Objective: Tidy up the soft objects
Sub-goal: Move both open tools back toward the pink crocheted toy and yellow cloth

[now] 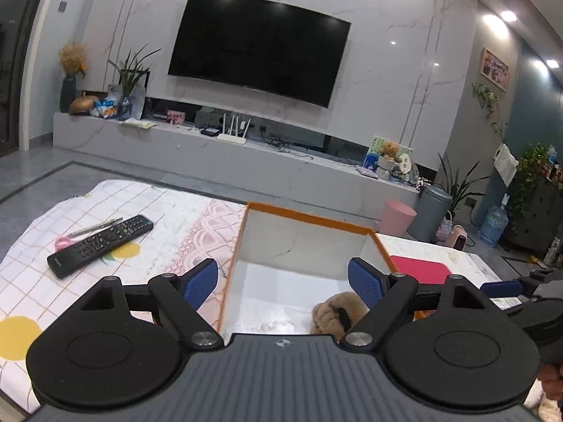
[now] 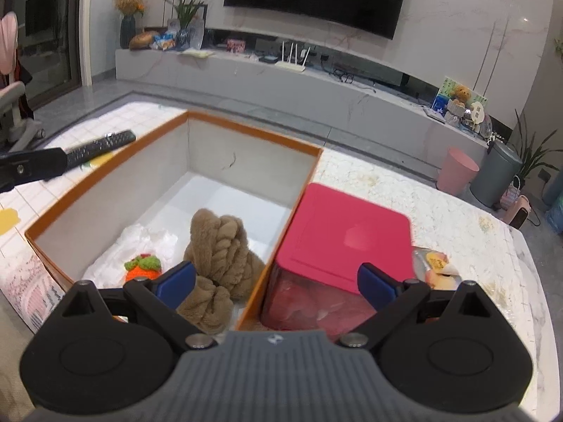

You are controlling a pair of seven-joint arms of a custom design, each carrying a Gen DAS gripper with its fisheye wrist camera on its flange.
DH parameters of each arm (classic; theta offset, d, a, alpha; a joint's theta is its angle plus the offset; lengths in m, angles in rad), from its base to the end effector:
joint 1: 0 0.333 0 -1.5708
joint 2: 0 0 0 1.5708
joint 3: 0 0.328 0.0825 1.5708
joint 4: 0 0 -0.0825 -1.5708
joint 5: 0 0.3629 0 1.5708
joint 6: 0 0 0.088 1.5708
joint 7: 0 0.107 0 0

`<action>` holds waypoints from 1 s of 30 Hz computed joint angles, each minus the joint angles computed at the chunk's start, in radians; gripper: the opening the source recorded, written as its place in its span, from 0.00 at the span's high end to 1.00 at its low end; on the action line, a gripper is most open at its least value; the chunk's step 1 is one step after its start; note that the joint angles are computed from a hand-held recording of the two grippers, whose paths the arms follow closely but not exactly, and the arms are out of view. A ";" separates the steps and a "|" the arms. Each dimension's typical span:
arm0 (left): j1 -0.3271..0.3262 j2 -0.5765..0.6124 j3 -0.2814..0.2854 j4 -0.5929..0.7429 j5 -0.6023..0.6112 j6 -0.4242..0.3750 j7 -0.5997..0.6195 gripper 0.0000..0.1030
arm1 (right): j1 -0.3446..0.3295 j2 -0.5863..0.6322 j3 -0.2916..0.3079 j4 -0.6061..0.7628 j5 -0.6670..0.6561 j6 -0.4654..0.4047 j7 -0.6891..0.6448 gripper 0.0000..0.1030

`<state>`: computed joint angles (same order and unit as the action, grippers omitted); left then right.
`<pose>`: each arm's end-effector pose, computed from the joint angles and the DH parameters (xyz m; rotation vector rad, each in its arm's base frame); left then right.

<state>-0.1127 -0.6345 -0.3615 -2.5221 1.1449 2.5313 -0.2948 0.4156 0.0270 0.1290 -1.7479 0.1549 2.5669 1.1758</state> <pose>0.3284 -0.2045 0.5535 -1.8428 1.0008 -0.9590 0.5161 0.3085 0.6533 -2.2460 0.8552 -0.5253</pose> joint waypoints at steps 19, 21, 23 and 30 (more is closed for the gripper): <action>-0.069 0.228 -0.088 0.253 0.145 -0.049 -0.021 0.04 | -0.186 -0.107 -0.090 -0.084 0.194 0.065 -0.147 0.05; -0.083 0.277 -0.088 0.289 0.167 -0.045 -0.039 0.04 | -0.208 -0.102 -0.097 -0.103 0.181 0.103 -0.137 0.05; -0.102 0.329 -0.084 0.325 0.192 -0.035 -0.066 0.04 | -0.227 -0.089 -0.106 -0.106 0.179 0.114 -0.146 0.05; -0.188 0.473 -0.055 0.399 0.303 -0.013 -0.171 0.04 | -0.278 -0.034 -0.129 -0.091 0.086 0.125 -0.063 0.05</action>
